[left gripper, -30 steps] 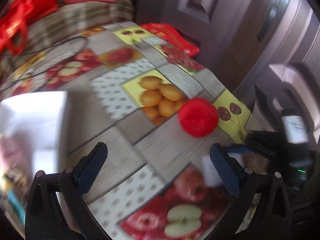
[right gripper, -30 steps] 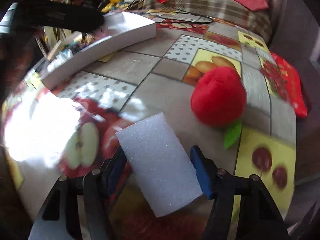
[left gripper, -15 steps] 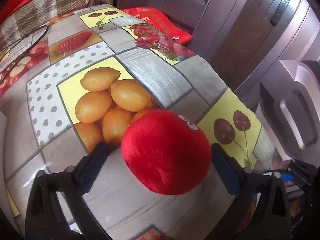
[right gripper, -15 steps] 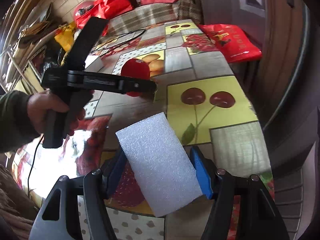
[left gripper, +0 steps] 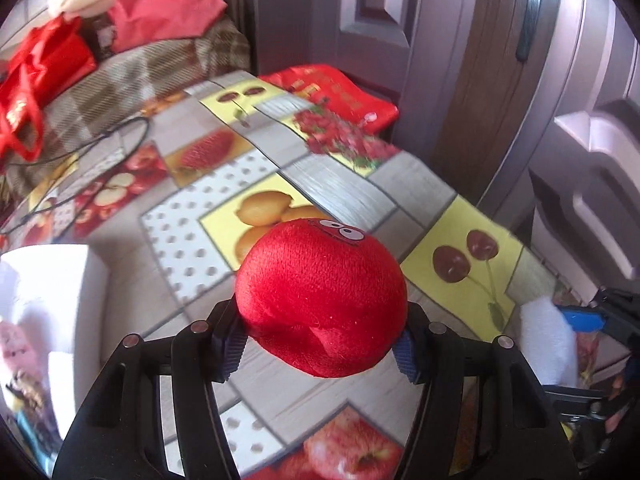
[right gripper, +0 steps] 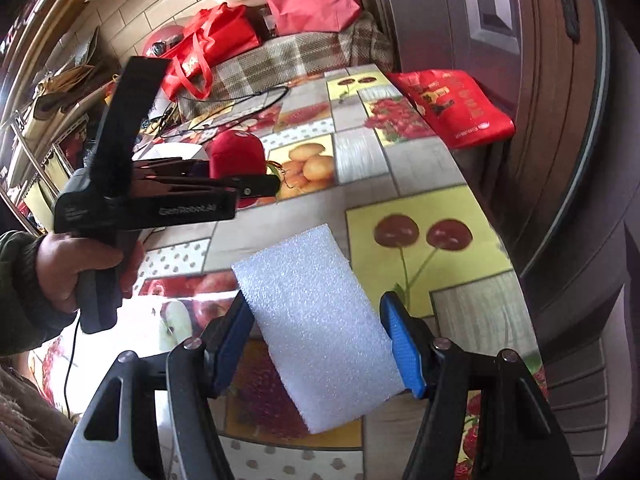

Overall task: Organize soft objects
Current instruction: 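Carry the red plush ball and white foam sheet over the tray and release both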

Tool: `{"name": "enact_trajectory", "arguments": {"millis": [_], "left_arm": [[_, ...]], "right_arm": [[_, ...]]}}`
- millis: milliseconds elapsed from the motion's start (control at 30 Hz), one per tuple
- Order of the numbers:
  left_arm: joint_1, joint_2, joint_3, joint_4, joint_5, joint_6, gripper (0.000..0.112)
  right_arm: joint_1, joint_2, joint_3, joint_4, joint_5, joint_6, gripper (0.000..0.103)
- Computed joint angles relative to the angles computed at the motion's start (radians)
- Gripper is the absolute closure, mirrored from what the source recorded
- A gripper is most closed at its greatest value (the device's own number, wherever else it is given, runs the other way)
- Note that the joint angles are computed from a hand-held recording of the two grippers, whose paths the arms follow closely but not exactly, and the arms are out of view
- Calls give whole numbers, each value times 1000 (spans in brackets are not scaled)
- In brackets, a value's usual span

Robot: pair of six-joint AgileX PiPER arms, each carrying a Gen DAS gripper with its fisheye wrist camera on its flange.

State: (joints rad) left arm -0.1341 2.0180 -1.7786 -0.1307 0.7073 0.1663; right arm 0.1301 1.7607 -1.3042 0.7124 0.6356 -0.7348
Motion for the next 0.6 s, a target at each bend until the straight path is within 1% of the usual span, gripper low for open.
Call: {"name": "enact_trajectory", "arguments": {"millis": [167, 233, 333, 400, 467, 567, 600], "left_arm": [[40, -155, 118, -27, -50, -19, 52], [69, -220, 157, -67, -68, 3, 52], [126, -319, 179, -79, -75, 25, 52], [182, -359, 136, -104, -37, 60, 52], [254, -402, 64, -125, 6, 97, 52], [391, -442, -95, -198, 103, 163, 52], [448, -446, -167, -235, 146, 186, 52]], "right_arm": [[17, -37, 4, 8, -19, 21, 38], [15, -50, -6, 35, -19, 30, 38], [12, -63, -42, 98, -11, 50, 38], [22, -75, -81, 142, -18, 59, 38], [48, -93, -132, 144, -42, 73, 38], [81, -121, -230, 170, -75, 83, 38], [89, -125, -262, 181, -85, 89, 38]]}}
